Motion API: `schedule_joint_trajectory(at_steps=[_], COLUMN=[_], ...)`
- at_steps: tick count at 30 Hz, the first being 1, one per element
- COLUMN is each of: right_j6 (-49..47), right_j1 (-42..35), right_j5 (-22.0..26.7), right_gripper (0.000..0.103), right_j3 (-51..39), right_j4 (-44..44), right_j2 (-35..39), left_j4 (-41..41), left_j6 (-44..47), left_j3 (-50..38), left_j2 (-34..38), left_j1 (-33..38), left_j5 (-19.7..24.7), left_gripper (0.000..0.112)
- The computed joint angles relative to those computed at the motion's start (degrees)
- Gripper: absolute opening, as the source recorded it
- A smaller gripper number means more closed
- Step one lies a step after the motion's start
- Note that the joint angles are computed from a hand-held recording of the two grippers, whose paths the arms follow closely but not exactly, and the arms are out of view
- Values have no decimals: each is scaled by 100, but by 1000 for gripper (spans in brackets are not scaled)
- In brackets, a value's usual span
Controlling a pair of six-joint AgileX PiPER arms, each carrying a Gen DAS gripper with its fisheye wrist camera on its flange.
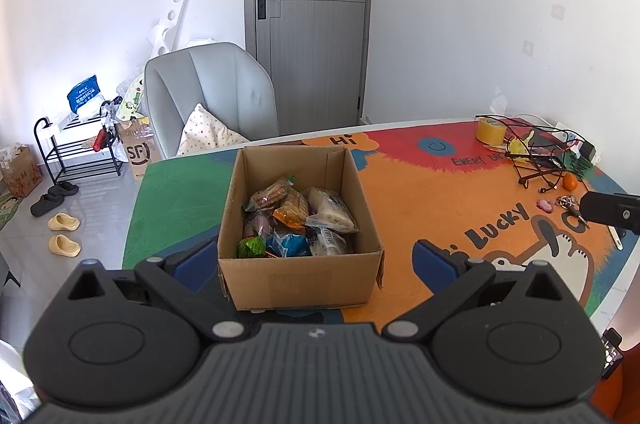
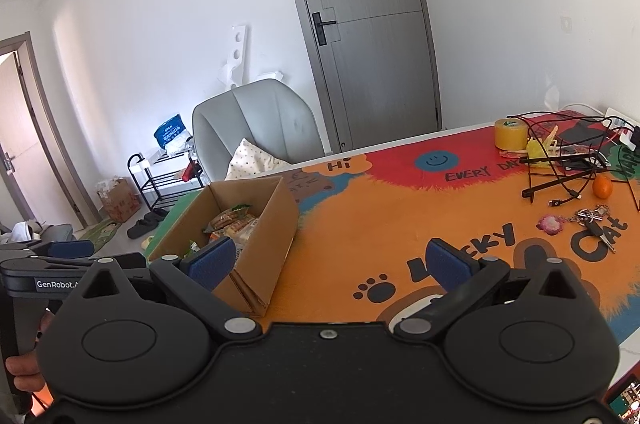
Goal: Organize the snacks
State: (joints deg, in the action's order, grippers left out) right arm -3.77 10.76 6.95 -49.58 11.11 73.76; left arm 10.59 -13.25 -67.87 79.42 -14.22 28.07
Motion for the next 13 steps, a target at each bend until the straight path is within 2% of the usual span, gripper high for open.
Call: schedule_joint_trajectory(at_steps=[8,13], right_j6=[249,79], right_j1=[13,3], right_j5=[21,7], right_gripper=[103,103], right_j3=[-27,-17], right_j4=[-259,-106], right_j2=[17,30], left_j4=[-62,-238], left_j6=[60,260], left_j3=[27,36], left_j2=[5,22], left_j1=[26,73], left_j5=[-48,-61], left_gripper=[103,103])
